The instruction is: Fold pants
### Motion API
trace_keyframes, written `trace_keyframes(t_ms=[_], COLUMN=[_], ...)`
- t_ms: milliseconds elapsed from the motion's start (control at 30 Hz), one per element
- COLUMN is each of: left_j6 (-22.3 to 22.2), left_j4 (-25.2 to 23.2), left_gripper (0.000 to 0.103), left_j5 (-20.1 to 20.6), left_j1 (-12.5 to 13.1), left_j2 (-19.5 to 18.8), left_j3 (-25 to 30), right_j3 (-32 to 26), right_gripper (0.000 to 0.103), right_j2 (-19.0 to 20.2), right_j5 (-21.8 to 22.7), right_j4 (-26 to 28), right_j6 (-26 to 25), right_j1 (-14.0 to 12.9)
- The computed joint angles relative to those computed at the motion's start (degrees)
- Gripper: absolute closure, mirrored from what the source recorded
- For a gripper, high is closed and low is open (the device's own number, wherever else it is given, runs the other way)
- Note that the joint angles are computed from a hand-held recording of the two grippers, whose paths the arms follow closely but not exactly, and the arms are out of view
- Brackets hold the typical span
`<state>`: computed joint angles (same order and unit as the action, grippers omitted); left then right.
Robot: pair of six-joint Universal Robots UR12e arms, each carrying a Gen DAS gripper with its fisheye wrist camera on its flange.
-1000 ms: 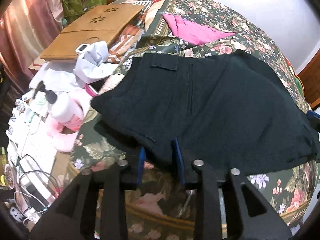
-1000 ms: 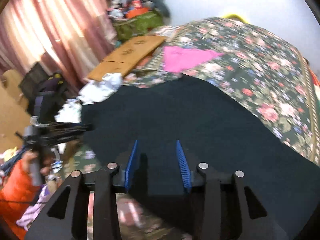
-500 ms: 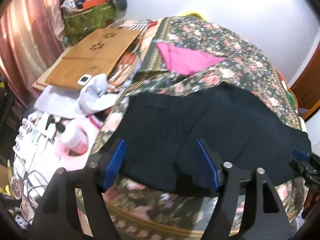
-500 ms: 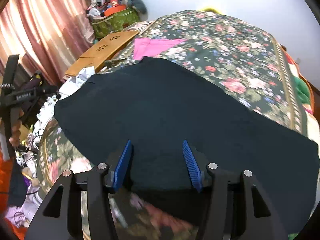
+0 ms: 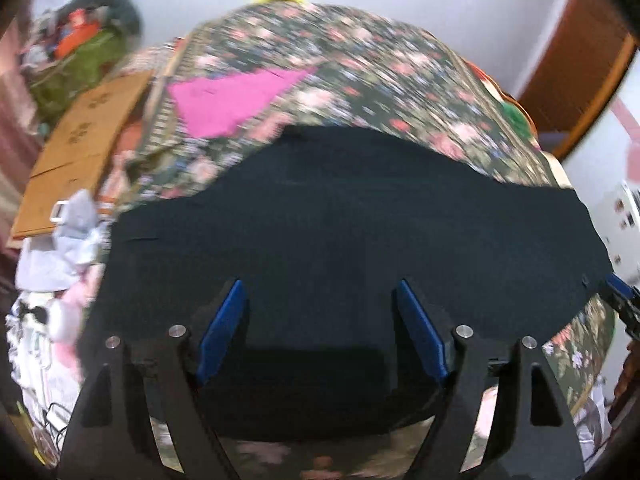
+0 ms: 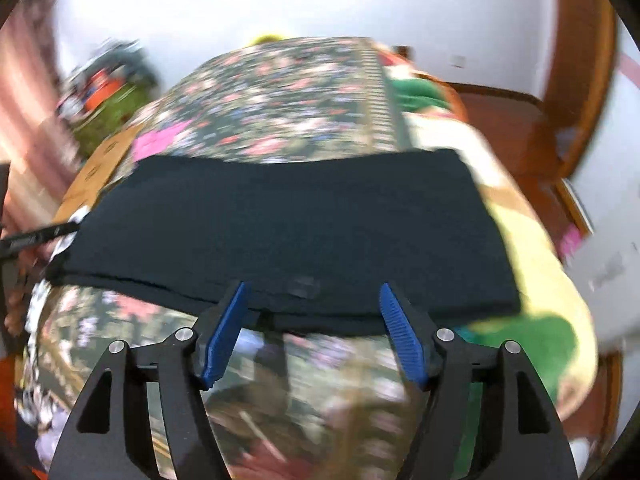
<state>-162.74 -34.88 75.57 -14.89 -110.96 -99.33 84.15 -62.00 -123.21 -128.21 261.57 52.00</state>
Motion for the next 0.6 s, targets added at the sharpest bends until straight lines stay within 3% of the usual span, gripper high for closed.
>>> trace_keyframes(t_ms=[200,467,600], left_j6=[1.04,0.63,1.65], left_j4=[0.18,0.75,0.45], left_gripper=[0.021,0.016,0.016], left_j5=[1.02,3.77,3.19], left_j1=[-2.70,-5.25,-6.11], left_j2=[-0.52,-1.24,-1.40], left_j3=[0.25,1.22,1.46], right_j3=[5.82,10.49,12.61], right_gripper=[0.038,0.038,0.038], right_j2=[-3.21,-4.15,-4.44], right_j5=[1.26,0.14,-0.65], right_j4=[-3.07,-13.67,-18.76], right_j6=[10.27,12.83,14.42], right_j1=[0.29,-0.19,-0.57])
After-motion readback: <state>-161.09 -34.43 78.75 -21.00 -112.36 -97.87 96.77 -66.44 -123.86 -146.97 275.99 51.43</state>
